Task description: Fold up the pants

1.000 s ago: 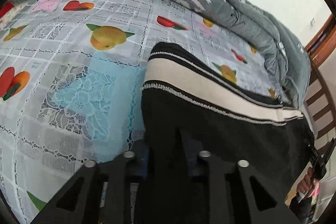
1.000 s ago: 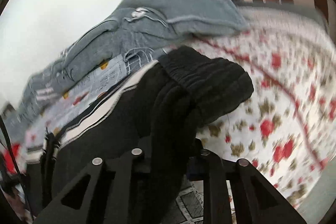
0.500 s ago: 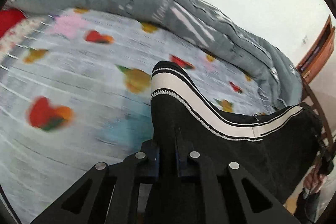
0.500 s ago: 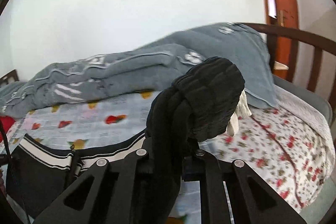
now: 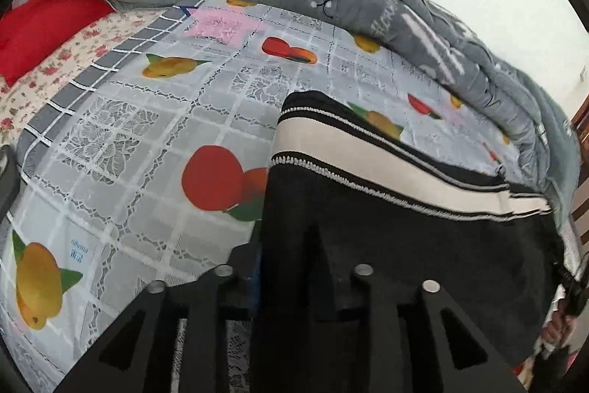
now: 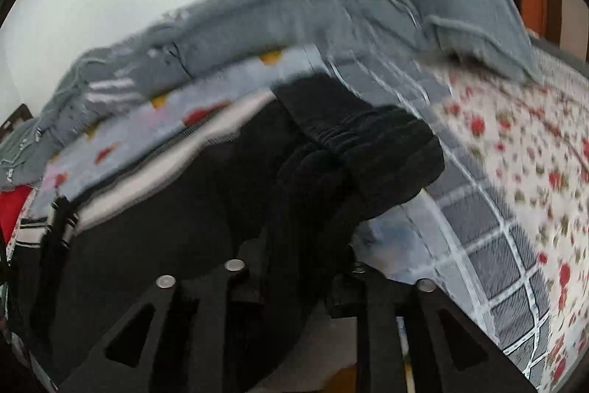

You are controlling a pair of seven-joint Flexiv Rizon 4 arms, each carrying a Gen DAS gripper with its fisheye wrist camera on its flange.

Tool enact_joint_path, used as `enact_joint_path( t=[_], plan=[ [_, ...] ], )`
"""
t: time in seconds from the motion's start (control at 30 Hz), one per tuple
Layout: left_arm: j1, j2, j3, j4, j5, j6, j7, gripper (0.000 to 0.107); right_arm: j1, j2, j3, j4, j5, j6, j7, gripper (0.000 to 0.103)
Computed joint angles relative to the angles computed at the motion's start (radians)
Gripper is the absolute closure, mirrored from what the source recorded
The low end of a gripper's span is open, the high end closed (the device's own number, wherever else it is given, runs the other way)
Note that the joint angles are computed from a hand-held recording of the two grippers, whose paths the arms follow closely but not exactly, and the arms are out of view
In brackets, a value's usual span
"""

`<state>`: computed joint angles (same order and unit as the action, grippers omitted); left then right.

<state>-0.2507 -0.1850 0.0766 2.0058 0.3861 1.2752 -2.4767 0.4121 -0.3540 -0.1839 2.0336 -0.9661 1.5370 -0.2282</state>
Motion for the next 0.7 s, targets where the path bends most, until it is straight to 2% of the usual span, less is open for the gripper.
enact_joint_path(
  t=[0.03, 0.07, 0.13, 0.17, 0.23, 0.33, 0.43, 0.53, 0.6, 0.7],
  plan=[
    [-0.022, 0.008, 0.016, -0.013, 0.046, -0.039, -0.038, 0.059, -0.015, 0.008, 0.013, 0.010, -0.016, -0.007, 0.002, 0.072],
    [-0.036, 0.011, 0.020, -0.030, 0.083, -0.076, -0.069, 0.054, -0.010, 0.024, 0.015, 0.023, -0.003, -0.029, -0.031, 0.064],
    [-0.032, 0.027, 0.010, -0.020, 0.107, -0.086, -0.087, 0.050, 0.021, 0.079, -0.016, 0.049, -0.124, -0.136, 0.034, 0.044],
    [-0.020, 0.034, 0.000, -0.001, 0.093, -0.066, -0.075, 0.050, 0.030, 0.114, -0.022, 0.066, -0.194, -0.199, 0.072, 0.044],
    [-0.010, 0.047, -0.006, 0.027, 0.094, -0.041, -0.087, 0.045, 0.007, 0.154, 0.004, 0.093, -0.216, -0.220, 0.077, 0.044],
    [-0.010, 0.056, -0.011, 0.035, 0.133, -0.040, -0.136, 0.043, -0.020, 0.190, 0.047, 0.097, -0.239, -0.231, 0.106, 0.044],
    [-0.007, 0.070, -0.023, 0.047, 0.144, -0.041, -0.154, 0.042, -0.036, 0.160, 0.096, 0.035, -0.241, -0.173, 0.108, 0.044],
    [-0.006, 0.093, -0.032, 0.069, 0.176, -0.036, -0.170, 0.041, -0.041, 0.083, 0.192, -0.060, -0.115, -0.120, -0.004, 0.044],
    [-0.006, 0.117, -0.036, 0.089, 0.221, -0.036, -0.199, 0.037, -0.033, 0.002, 0.289, -0.150, 0.061, -0.114, -0.175, 0.044],
    [0.009, 0.157, -0.045, 0.131, 0.295, -0.014, -0.258, 0.035, 0.018, -0.097, 0.361, -0.277, 0.162, -0.157, -0.341, 0.053]
  ],
)
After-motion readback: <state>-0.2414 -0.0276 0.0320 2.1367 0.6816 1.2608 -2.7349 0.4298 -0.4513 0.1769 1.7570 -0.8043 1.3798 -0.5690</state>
